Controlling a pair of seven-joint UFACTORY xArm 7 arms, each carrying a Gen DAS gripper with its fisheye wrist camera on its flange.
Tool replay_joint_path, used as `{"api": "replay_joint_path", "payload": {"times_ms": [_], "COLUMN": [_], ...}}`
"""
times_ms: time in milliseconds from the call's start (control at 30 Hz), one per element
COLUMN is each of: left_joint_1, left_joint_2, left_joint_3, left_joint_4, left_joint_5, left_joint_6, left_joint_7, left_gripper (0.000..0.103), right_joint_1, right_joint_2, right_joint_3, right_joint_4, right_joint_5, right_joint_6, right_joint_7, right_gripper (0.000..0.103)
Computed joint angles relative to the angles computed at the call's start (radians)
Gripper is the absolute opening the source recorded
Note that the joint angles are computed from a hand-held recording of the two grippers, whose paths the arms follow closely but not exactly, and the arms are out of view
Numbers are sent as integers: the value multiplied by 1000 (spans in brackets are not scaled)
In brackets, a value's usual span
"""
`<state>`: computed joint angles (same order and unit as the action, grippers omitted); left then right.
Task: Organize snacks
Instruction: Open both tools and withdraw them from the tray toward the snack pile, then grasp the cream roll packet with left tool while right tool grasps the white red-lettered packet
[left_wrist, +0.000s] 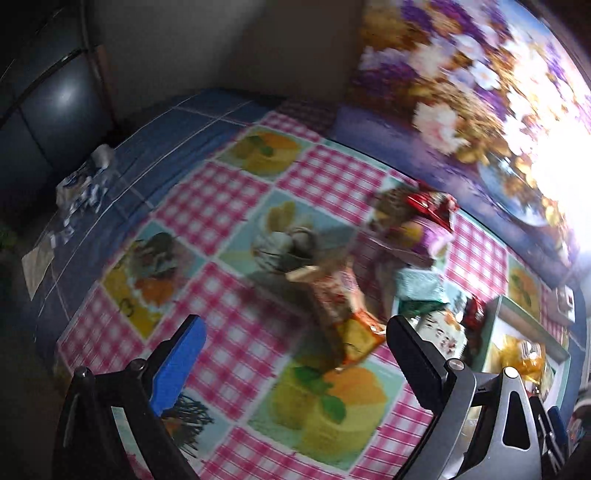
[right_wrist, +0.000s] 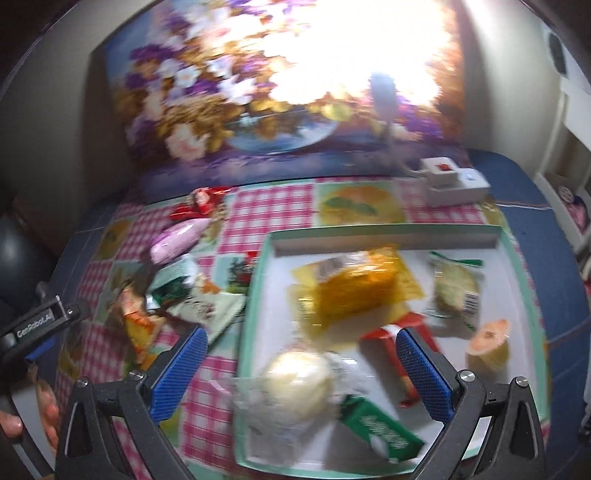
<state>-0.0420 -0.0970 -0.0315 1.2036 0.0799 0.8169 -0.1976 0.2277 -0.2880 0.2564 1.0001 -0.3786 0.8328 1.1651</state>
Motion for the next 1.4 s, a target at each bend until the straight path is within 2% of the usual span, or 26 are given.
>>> {"api": "replay_joint_path", "payload": {"times_ms": [100, 233, 433, 667, 833, 933, 1067, 1400], "left_joint_1": [15, 30, 30, 15, 12, 2, -9, -27], "left_joint_2": [6, 29, 90, 174, 222, 248, 272, 300], "left_joint_3": [14, 24, 26, 13, 6, 1, -5, -2], "left_joint_4": [8, 25, 62, 122, 161, 184, 200, 206], "left_joint_5": [-4, -19, -106, -143, -197, -191, -187, -135], "left_joint_6": [2, 10, 44, 83, 101, 110, 108, 109], "left_joint_7": [-11, -24, 18, 60, 81, 78, 81, 60], "left_gripper": [98, 98, 98, 98, 98, 98, 98, 95], "right_joint_1": [8, 24, 50, 86, 116, 128, 140, 170], "right_joint_2": [38, 91, 163, 269, 353, 395, 440, 512], "right_joint_3": [-1, 3, -16, -57, -81, -96, -111, -145], "right_joint_4": [19, 66, 129, 198, 259, 286, 314, 362], "right_joint_5": [2, -25, -60, -27, -43, -26, 18, 36], "right_joint_6": [-46, -59, -84, -106, -113, -119, -146, -127], "right_joint_7": [-8, -20, -59, -181, -267, -315, -375, -397], "right_gripper": [103, 103, 103, 103, 103, 101, 91, 91]}}
